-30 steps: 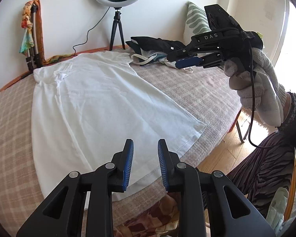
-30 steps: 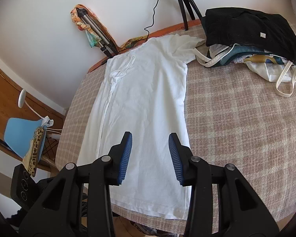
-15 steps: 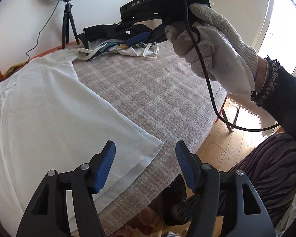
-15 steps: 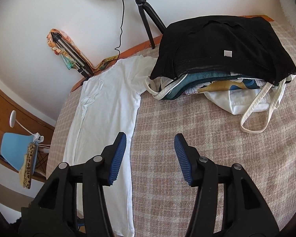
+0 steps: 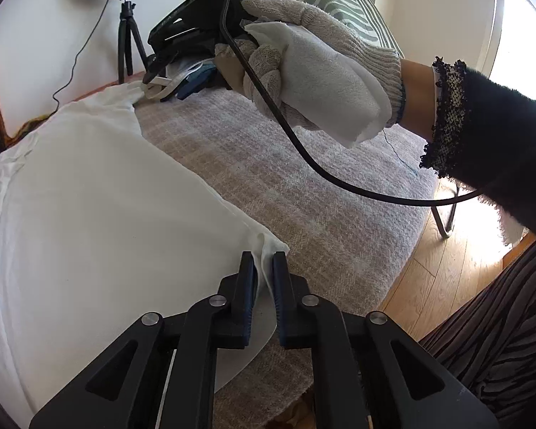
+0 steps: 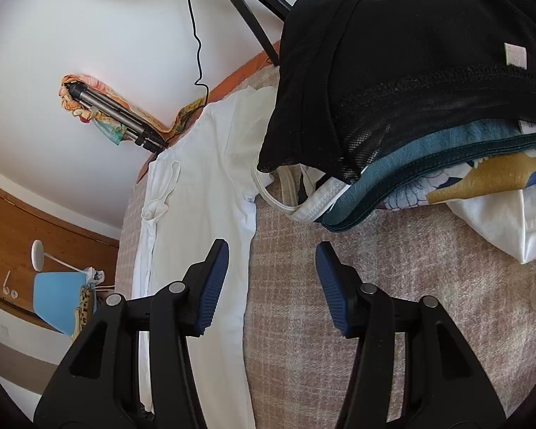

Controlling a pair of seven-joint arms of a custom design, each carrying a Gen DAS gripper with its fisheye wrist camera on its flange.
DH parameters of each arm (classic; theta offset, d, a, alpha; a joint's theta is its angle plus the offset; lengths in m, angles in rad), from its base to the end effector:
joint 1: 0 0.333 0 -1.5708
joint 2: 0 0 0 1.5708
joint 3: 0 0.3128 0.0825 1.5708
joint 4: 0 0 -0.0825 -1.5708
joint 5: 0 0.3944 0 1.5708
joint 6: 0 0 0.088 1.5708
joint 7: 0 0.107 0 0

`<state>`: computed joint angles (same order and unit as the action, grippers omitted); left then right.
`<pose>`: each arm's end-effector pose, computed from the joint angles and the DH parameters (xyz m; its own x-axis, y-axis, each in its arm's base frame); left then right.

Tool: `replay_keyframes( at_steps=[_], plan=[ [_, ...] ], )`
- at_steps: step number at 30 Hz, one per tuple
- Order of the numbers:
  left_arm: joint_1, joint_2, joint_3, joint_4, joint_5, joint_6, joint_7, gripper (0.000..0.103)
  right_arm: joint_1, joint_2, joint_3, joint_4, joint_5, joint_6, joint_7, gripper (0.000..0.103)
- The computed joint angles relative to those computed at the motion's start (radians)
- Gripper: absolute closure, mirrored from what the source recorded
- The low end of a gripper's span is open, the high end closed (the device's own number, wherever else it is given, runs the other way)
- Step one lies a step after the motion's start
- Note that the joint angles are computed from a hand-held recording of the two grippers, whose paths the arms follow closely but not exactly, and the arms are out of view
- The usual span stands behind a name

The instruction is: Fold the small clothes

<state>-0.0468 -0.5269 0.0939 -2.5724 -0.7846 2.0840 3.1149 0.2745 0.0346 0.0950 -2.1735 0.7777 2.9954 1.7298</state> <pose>0.4023 -0.0161 0.4482 -0.9116 -0.3918 0.1248 -0.3717 0.6555 -0.6574 0.5638 0.1641 0.4446 -0.2499 -0.7311 -0.6348 -0.7210 0.5781 -0.3820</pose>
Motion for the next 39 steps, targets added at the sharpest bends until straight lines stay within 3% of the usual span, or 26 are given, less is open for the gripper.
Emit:
replay_keyframes(
  at_steps=[2, 6, 10, 19, 21, 23, 24, 25, 27, 32, 39],
  plan=[
    [0.012, 0.05, 0.016, 0.049, -0.006, -0.063, -0.066, 0.099, 0.003, 0.036, -0.012, 0.036, -0.103, -0.009, 0.084, 0.049],
    [0.052, 0.061, 0.029, 0.069, -0.036, -0.109, -0.118, 0.1, 0.0, 0.095, -0.032, 0.1, -0.302, -0.036, 0.247, 0.049],
    [0.08, 0.061, 0.035, 0.08, -0.054, -0.154, -0.149, 0.101, -0.022, 0.139, -0.019, 0.147, -0.344, -0.034, 0.296, 0.049],
    [0.103, 0.062, 0.037, 0.088, -0.091, -0.206, -0.125, 0.101, 0.0, 0.232, -0.067, 0.283, -0.551, -0.088, 0.531, 0.05],
    [0.111, 0.068, 0.037, 0.091, -0.094, -0.206, -0.124, 0.101, 0.01, 0.259, -0.084, 0.325, -0.605, -0.121, 0.579, 0.06],
    [0.117, 0.082, 0.037, 0.098, -0.098, -0.214, -0.13, 0.101, 0.003, 0.285, -0.08, 0.364, -0.62, -0.148, 0.606, 0.076],
    [0.12, 0.088, 0.035, 0.101, -0.101, -0.214, -0.131, 0.101, -0.003, 0.297, -0.074, 0.38, -0.621, -0.158, 0.612, 0.092],
    [0.124, 0.093, 0.035, 0.102, -0.103, -0.215, -0.132, 0.101, -0.003, 0.304, -0.074, 0.39, -0.628, -0.16, 0.623, 0.095],
    [0.133, 0.103, 0.038, 0.109, -0.103, -0.227, -0.135, 0.101, 0.015, 0.314, -0.09, 0.409, -0.673, -0.166, 0.654, 0.096],
    [0.159, 0.141, 0.045, 0.14, -0.112, -0.258, -0.145, 0.101, 0.084, 0.333, -0.155, 0.512, -0.871, -0.286, 0.773, 0.097],
    [0.197, 0.159, 0.051, 0.157, -0.133, -0.297, -0.113, 0.101, 0.1, 0.416, -0.125, 0.739, -0.983, -0.506, 0.732, 0.097]
  ],
)
